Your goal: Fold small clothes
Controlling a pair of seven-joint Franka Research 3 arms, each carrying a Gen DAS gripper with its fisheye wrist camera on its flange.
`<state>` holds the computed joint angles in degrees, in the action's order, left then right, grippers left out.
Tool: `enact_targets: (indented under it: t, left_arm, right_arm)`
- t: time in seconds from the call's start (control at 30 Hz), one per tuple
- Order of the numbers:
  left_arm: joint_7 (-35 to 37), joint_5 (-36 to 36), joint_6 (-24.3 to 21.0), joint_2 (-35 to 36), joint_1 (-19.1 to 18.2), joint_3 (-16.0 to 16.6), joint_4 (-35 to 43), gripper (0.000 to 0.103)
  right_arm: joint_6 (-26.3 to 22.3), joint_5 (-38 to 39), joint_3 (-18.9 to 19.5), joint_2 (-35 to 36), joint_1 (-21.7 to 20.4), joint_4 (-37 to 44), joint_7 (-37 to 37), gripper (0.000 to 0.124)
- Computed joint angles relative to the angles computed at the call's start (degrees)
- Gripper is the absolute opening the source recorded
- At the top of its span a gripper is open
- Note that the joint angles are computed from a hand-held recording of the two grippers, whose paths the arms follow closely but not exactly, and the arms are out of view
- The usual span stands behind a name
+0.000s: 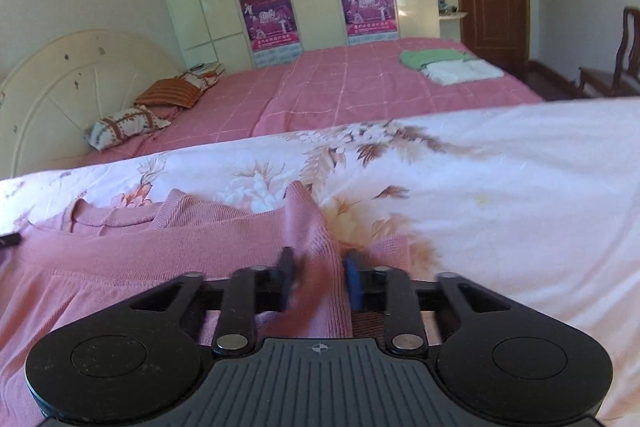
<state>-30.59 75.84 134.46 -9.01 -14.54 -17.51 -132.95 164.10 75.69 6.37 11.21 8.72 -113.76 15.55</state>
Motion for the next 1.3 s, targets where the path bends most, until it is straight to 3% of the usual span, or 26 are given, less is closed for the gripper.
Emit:
enact_targets:
  t: [0.07,0.1,0.2,0.3,0.37,0.43,0.5,0.53,0.6,0.67,0.7,0.77,0.8,0.87,0.97,1.07,1.13,1.2,1.23,1.27,1.3]
  left_arm:
    - [-0.99,3.35,2.45,-0.45,-1.46,0.18,0.65,0.063]
    - [0.86,3.16,3.35,1.27,-0.92,-0.93,2.78,0.063]
    - [9.05,4.21,9.57,10.54,-2.52,-0.61,12.37,0.063]
    - [19.42,1.05,10.61,16.73,-5.26,0.38,18.01,0.063]
    - [23.87,-0.87,10.16,17.71,-6.47,1.6,17.86,0.064]
    - [19.39,2.36,7.79,14.48,-7.48,3.22,13.58,0.068]
    - [17.62,0.02,2.32,10.84,-7.12,3.34,8.94,0.068]
    - [17.54,-2.34,2.02,8.55,-5.74,3.63,6.04,0.069]
    - [11.33,-0.8,6.88,4.74,-4.15,4.99,1.8,0.068]
    - [15.74,-3.25,2.01,5.91,-3.23,2.46,3.77,0.068]
    - [16.96,-4.37,-0.77,6.47,-3.7,1.47,5.16,0.063]
    - [12.63,-0.3,-0.12,5.07,-4.57,0.17,5.11,0.066]
    - [10.59,1.7,-0.25,5.06,-5.3,-0.82,5.75,0.066]
    - [12.21,1.39,-0.11,7.14,-6.94,-2.15,8.49,0.067]
    - [12.03,2.47,2.03,12.14,-9.68,-2.59,12.76,0.068]
    - [16.2,-0.67,1.75,15.7,-11.88,-1.5,14.92,0.069]
    - [14.91,-0.43,2.38,14.0,-12.3,-0.29,12.19,0.07]
    - [14.37,-3.36,0.36,9.82,-12.07,-0.01,7.92,0.073]
    - [14.21,-4.92,-1.2,7.84,-11.81,-0.21,5.8,0.074]
    - [14.58,-6.84,-1.77,6.14,-11.29,-0.3,3.88,0.075]
    - [14.79,-8.99,-2.73,4.92,-10.78,-0.48,2.53,0.075]
  right_arm:
    - [2.53,8.86,1.21,-3.16,-0.15,-1.92,-9.79,0.039]
    - [-0.44,10.08,0.8,-4.8,-0.03,-3.1,-11.87,0.038]
    - [-3.88,3.4,1.03,-5.46,3.67,-4.11,-10.53,0.038]
    - [-7.81,-3.93,1.67,-3.73,6.63,-2.77,-4.91,0.038]
    - [-7.36,-6.54,2.17,-2.59,7.92,-2.41,-4.73,0.039]
    - [-5.81,-6.74,2.33,-2.04,7.94,-2.44,-7.5,0.038]
    - [-0.38,-6.03,1.61,-0.67,7.49,-1.9,-5.92,0.038]
    - [3.82,-7.66,0.83,0.27,7.49,-1.69,-2.52,0.038]
    - [7.05,-7.91,0.7,1.66,5.35,-1.11,-1.09,0.038]
    - [3.82,-7.5,1.36,1.71,2.85,-0.76,-0.36,0.038]
    - [4.62,-8.37,1.6,1.4,2.94,-1.16,0.04,0.039]
    - [7.5,-7.94,2.05,-0.12,3.83,-2.38,2.07,0.039]
    - [7.12,-2.36,4.04,-2.66,2.16,-3.86,-1.88,0.039]
    - [1.12,6.28,3.9,-8.42,1.82,-8.14,-9.42,0.039]
    - [-4.18,6.13,3.09,-14.53,5.05,-15.1,-13.15,0.039]
    - [-2.05,9.08,2.85,-15.64,8.99,-17.99,-20.0,0.039]
    - [-0.52,10.36,1.76,-14.97,10.6,-18.07,-22.57,0.039]
    - [-0.18,9.71,-0.74,-14.61,11.27,-17.66,-20.54,0.039]
    - [4.58,9.26,-0.07,-13.94,10.84,-17.25,-19.05,0.039]
    - [7.84,7.1,-0.68,-13.53,10.43,-17.47,-15.07,0.039]
    - [8.07,2.91,-1.71,-13.33,9.49,-17.84,-8.31,0.039]
